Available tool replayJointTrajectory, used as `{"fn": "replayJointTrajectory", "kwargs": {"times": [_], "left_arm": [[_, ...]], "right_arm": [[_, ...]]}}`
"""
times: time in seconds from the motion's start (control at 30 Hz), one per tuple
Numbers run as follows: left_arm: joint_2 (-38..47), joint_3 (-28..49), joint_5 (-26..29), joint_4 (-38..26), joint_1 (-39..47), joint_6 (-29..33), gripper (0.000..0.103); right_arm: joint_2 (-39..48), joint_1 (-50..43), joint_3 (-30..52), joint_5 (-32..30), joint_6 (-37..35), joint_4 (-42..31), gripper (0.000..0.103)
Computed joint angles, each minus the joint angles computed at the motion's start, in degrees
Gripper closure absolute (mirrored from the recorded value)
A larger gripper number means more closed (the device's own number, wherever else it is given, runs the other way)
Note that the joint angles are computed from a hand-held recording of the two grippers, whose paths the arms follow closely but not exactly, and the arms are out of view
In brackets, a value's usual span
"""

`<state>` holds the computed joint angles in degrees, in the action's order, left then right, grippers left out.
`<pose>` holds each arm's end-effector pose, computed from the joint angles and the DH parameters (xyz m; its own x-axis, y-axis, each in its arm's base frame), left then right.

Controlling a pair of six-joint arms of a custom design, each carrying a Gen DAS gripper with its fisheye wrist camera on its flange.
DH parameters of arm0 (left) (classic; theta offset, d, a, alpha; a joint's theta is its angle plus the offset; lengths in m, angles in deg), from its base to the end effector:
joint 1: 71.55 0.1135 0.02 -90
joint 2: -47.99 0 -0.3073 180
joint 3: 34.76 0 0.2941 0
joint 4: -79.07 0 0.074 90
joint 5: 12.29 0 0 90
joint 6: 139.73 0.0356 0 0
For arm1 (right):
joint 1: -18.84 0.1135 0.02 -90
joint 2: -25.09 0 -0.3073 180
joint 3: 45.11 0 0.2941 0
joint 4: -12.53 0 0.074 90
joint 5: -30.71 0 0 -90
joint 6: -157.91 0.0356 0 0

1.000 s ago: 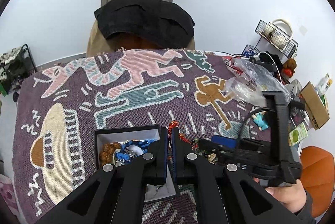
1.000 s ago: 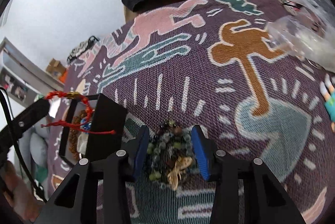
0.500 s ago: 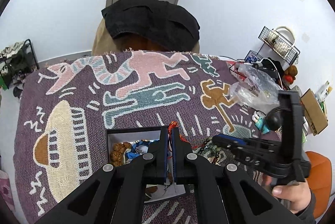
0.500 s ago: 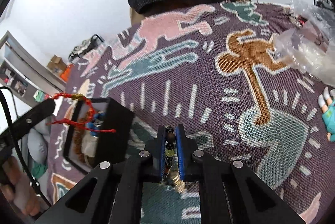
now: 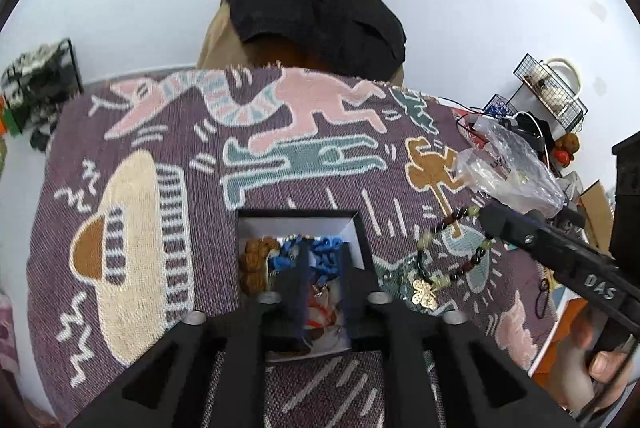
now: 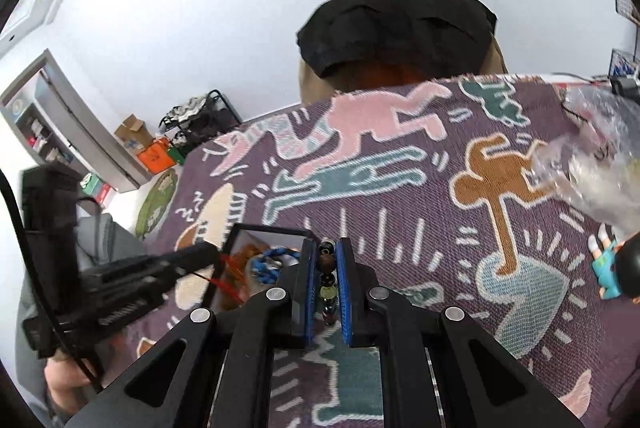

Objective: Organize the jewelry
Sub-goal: 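Carry the green charm bracelet into the black box and open the right tool, then move the right tool over the gold butterfly while the left tool moves over the dark green bracelet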

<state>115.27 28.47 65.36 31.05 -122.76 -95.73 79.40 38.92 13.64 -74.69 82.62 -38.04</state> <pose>0.1698 -0.1991 0.2904 -0.8317 -0.0869 -0.5484 0.1163 0.9385 -0.3250 0.1931 0.0806 0.3078 -0.7828 -0.0255 -0.6217 -0.3154 0.8775 0.3611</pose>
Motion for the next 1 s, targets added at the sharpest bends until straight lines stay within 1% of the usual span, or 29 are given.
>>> {"fn": "replayJointTrajectory", "kwargs": {"times": [0.03,0.07,0.1,0.13,0.4,0.5,0.53,0.57,0.63,0.7,0.8,0.87,1.0], "left_arm": [[-0.9,-0.7,-0.3,0.3,0.1,-0.2,0.053],[-2.1,-1.6,-1.5,0.4,-0.1,-0.6,0.044],[-3.1,-2.2,-2.4,0.4,-0.3,-0.9,0.033],[-4.3,-2.8,-3.1,0.5,-0.3,-1.1,0.03],[-11.6,-6.5,-1.5,-2.4,3.8,-0.9,0.03],[-13.9,-7.7,-0.8,-3.6,5.6,-0.9,0.03],[-14.5,-8.0,-0.8,-4.1,6.1,-0.9,0.03],[-15.1,-8.3,-0.9,-4.5,6.5,-0.8,0.03],[-15.9,-8.6,-1.1,-5.2,6.9,-0.7,0.03],[-16.6,-8.9,-0.9,-5.2,7.1,-0.6,0.03],[-16.2,-8.7,-1.0,-4.9,6.6,-0.7,0.029],[-15.5,-8.3,-1.3,-4.1,5.4,-0.7,0.029],[-13.5,-7.6,-2.1,-2.5,2.6,-0.9,0.029]], "right_arm": [[0.0,1.0,0.4,0.6,0.4,-0.1,0.092],[-0.1,1.7,0.6,1.0,0.8,0.0,0.092],[0.2,2.8,1.0,1.6,1.3,0.1,0.092],[0.4,3.8,1.3,2.0,1.7,0.3,0.092],[4.1,11.7,3.2,5.8,5.1,2.1,0.092],[6.5,14.3,4.5,7.2,6.6,1.7,0.091],[7.4,14.6,5.0,6.4,7.1,1.5,0.083],[7.9,14.5,5.2,5.8,7.2,1.3,0.063],[7.2,14.7,4.6,6.3,7.7,1.9,0.046],[5.5,14.7,3.7,8.0,7.2,2.0,0.046],[3.6,11.9,2.3,5.4,6.7,0.9,0.046],[1.2,9.3,0.6,4.7,6.2,0.0,0.046],[-3.6,2.5,-3.2,3.0,3.4,-1.8,0.046]]}}
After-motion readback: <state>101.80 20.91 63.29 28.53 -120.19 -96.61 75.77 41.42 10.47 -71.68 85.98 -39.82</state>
